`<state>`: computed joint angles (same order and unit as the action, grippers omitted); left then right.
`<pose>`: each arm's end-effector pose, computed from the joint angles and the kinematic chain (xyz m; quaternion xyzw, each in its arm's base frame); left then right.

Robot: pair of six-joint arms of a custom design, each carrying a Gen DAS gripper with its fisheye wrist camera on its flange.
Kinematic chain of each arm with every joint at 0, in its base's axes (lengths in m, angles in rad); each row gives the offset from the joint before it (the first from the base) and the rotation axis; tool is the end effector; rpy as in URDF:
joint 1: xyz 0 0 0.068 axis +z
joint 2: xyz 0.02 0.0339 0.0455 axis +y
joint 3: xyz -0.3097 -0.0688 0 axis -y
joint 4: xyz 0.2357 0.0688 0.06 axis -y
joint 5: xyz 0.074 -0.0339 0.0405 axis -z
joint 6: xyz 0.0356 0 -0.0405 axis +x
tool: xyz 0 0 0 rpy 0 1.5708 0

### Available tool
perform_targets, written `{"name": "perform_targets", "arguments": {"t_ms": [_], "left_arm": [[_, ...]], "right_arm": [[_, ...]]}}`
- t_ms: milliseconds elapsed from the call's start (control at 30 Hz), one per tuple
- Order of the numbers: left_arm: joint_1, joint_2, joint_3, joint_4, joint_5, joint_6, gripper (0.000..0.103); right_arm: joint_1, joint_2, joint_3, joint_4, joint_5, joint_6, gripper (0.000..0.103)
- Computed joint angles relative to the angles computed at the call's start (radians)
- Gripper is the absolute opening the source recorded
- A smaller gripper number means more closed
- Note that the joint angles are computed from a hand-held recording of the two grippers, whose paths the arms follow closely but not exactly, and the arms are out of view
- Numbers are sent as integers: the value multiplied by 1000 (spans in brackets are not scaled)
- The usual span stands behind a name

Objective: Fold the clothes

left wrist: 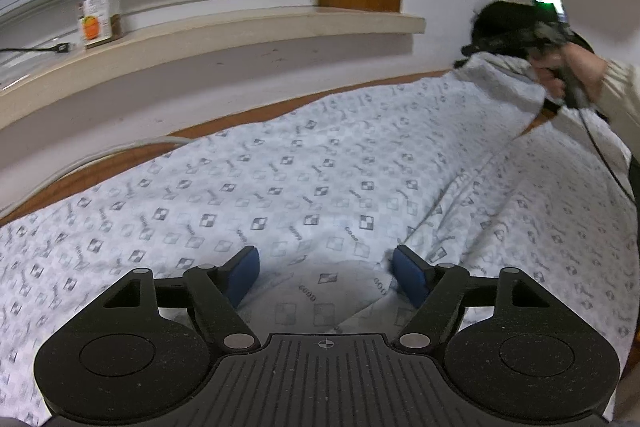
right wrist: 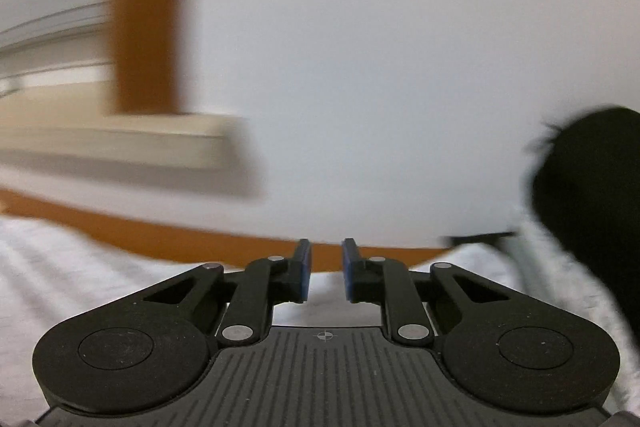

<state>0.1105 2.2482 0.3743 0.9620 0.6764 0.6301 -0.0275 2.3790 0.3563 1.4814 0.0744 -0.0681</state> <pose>0.2642 0.0069 0.0315 0.3330 0.8351 -0.1822 0.3981 0.2886 -0.0106 0.0328 0.0007 0.8700 -0.0558 0.4899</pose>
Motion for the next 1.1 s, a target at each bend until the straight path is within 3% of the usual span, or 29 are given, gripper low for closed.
{"name": "perform_targets", "arguments": {"t_ms": [100,367,467,600,833,1033,1100], "left_arm": [[74,-59,-34,-18,38,23,77],[494,-200,7,-304,164,272,76],[625,-164,79,-408,157,362,68],[737,-92,169,-484,142,435,54],[788,-61,269,-602,172,463,48],[847,-59,381,-766,248,453,48],[845,-54,387,-751,218,463,47]], "right_arm": [[161,-64,-42,-47,15,22,18],[637,-104,-31,-152,100,90,22],[848,-138,44,-286,172,169,27],[1001,-100,226,-443,150,220,29],[1110,37,578,-675,140,192,29],[1101,85,628,-686,140,170,28],[1091,90,610,-654,133,185,28]]}}
